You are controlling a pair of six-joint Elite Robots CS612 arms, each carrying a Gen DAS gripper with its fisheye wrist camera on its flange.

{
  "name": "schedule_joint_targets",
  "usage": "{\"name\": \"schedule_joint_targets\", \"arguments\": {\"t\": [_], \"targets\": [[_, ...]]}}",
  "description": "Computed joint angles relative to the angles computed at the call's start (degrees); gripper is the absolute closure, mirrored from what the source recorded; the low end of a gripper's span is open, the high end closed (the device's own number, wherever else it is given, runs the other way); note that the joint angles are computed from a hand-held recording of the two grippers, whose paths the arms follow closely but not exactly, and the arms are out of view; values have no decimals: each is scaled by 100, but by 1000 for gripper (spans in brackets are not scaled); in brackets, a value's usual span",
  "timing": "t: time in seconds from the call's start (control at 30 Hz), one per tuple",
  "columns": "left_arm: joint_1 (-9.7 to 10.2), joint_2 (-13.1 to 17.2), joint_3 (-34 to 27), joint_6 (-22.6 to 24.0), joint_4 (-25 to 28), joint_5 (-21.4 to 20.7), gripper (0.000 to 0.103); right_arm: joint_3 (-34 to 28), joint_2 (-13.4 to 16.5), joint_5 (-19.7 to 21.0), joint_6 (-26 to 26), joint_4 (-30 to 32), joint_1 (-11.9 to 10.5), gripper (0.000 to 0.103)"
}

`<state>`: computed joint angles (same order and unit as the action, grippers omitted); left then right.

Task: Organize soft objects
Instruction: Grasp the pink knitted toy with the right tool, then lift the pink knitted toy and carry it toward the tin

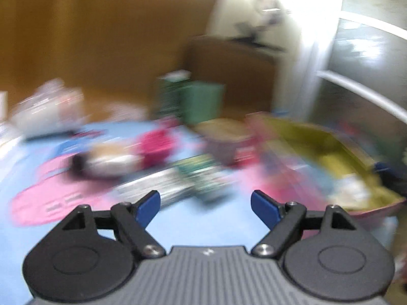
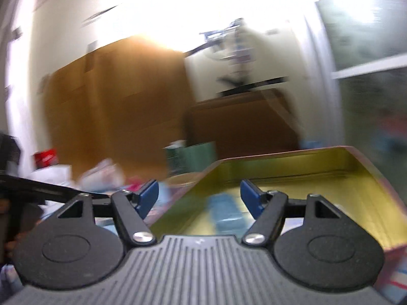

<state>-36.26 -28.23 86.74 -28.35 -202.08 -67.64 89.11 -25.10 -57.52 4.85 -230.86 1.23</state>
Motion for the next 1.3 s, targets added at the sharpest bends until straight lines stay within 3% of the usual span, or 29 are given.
{"name": "schedule_joint_targets", "arguments": {"t": [0.17, 0.23, 0.37, 0.57, 0.67, 0.73, 0.77, 0.83, 0.93, 1.13, 1.3], "targets": [[149, 29, 308, -527, 250, 494, 23, -358, -8, 523, -348, 1103, 322, 31], [181, 57, 375, -638, -77, 438, 22, -673, 72, 576, -379, 1606, 480, 31], [178, 73, 387, -603, -214, 468, 22, -1512, 352, 118, -154, 2493, 809, 31], [174, 98, 374, -726, -170, 478, 22, -2889, 845, -938, 292, 4004, 1144, 24], [162, 118, 346, -722, -119, 534, 22, -3348, 1003, -1266, 348, 4769, 1226, 23], [153, 115, 341, -700, -84, 568, 22, -3540, 1083, -1181, 523, 5193, 1214, 24], [154, 115, 342, -696, -85, 568, 22, -3560, 1113, -1096, 549, 5170, 1200, 25], [158, 113, 348, -708, -103, 556, 22, -3490, 1104, -1098, 313, 5046, 1210, 39], [161, 106, 354, -696, -96, 554, 22, -3307, 1034, -982, 216, 4843, 1203, 49], [164, 102, 352, -674, -71, 561, 21, -2797, 888, -792, 475, 3320, 1144, 50], [157, 96, 349, -655, -26, 589, 21, -1886, 565, 48, 370, 2322, 917, 50]]}}
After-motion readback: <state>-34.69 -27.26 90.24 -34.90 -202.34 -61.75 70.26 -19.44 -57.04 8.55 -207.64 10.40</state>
